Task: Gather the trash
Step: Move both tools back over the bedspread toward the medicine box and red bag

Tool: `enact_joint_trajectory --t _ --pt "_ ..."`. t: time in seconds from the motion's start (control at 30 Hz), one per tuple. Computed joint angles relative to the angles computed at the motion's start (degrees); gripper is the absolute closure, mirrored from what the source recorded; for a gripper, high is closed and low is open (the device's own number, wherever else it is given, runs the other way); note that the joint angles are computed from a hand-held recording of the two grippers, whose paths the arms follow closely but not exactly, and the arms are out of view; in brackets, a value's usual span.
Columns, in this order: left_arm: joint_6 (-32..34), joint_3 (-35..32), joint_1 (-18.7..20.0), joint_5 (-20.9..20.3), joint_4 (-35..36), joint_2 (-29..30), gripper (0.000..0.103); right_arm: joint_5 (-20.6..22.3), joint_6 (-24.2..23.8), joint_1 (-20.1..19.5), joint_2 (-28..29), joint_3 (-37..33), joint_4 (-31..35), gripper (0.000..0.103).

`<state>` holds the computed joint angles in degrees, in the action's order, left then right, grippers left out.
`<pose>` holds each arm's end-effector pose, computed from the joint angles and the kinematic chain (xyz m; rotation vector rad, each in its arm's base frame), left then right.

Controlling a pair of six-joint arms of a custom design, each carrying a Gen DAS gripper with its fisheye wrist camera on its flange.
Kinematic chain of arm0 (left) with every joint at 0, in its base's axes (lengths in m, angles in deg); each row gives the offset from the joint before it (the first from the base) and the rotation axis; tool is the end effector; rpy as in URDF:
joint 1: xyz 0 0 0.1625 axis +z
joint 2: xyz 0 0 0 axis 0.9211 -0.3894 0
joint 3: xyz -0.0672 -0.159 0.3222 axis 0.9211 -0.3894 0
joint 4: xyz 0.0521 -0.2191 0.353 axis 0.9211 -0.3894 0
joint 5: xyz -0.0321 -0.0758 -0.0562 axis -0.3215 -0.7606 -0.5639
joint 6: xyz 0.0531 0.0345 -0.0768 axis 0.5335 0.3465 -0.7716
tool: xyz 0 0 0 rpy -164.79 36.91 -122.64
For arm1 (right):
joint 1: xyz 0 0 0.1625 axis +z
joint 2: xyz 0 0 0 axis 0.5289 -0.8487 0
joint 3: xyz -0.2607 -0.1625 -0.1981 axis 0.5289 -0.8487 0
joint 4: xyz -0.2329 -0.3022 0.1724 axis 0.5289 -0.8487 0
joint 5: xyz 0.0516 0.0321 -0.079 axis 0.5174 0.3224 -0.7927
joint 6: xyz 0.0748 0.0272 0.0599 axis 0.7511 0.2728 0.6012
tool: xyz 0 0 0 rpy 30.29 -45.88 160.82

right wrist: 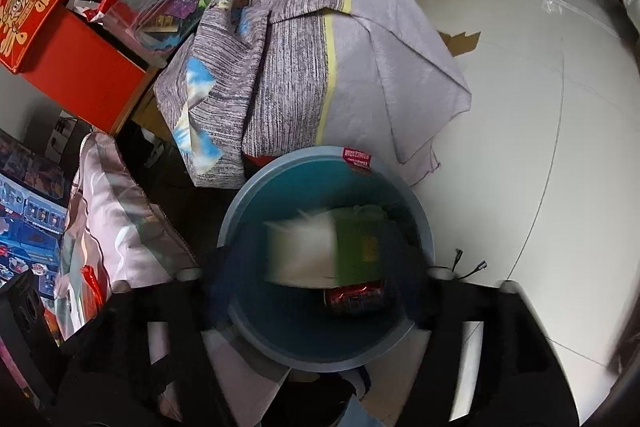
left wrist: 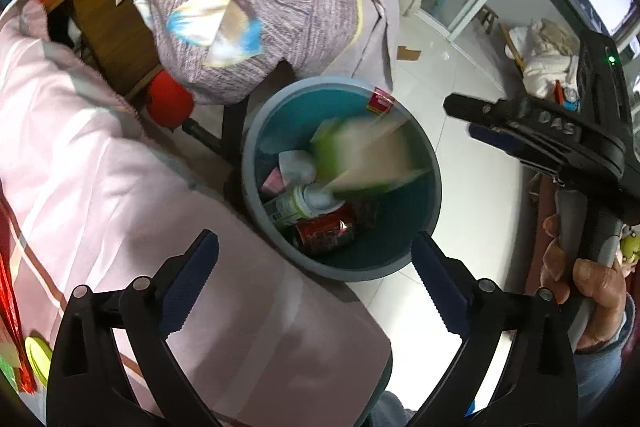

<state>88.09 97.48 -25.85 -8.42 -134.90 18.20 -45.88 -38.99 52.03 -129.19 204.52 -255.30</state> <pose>-0.3304 -0.4954 -0.0217 1.3491 2.4938 0.2387 0.0380 -0.3470 0.2536 -0.8501 -2.2108 1.2227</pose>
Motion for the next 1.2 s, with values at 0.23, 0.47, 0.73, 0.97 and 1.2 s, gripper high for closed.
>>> enact_joint_trajectory --t 0.23,0.47,0.73,0.97,1.2 --pt "-0.4 1.2 1.0 -0.5 0.3 -1.8 0.006 -1.4 3.6 1.0 0.0 -0.7 4.3 0.027" --pt "0.0 2.7 1.7 -0.9 0.2 -4.1 0.006 -2.8 7.8 2.9 0.6 -1.0 7.7 0.026" --pt "-0.4 5.9 3.0 -0.2 -0.5 -9.3 0.005 -5.2 10.2 8.6 5.1 -3.9 10.5 0.026" --pt "-0.6 8.9 5.0 1.9 -0.7 -15.3 0.005 -6.8 12.6 13.9 10.7 -8.0 13.6 0.026" --pt "-1.5 10.8 8.1 4.2 -2.0 -21.2 0.004 -7.6 14.7 18.4 17.7 -13.4 17.9 0.026"
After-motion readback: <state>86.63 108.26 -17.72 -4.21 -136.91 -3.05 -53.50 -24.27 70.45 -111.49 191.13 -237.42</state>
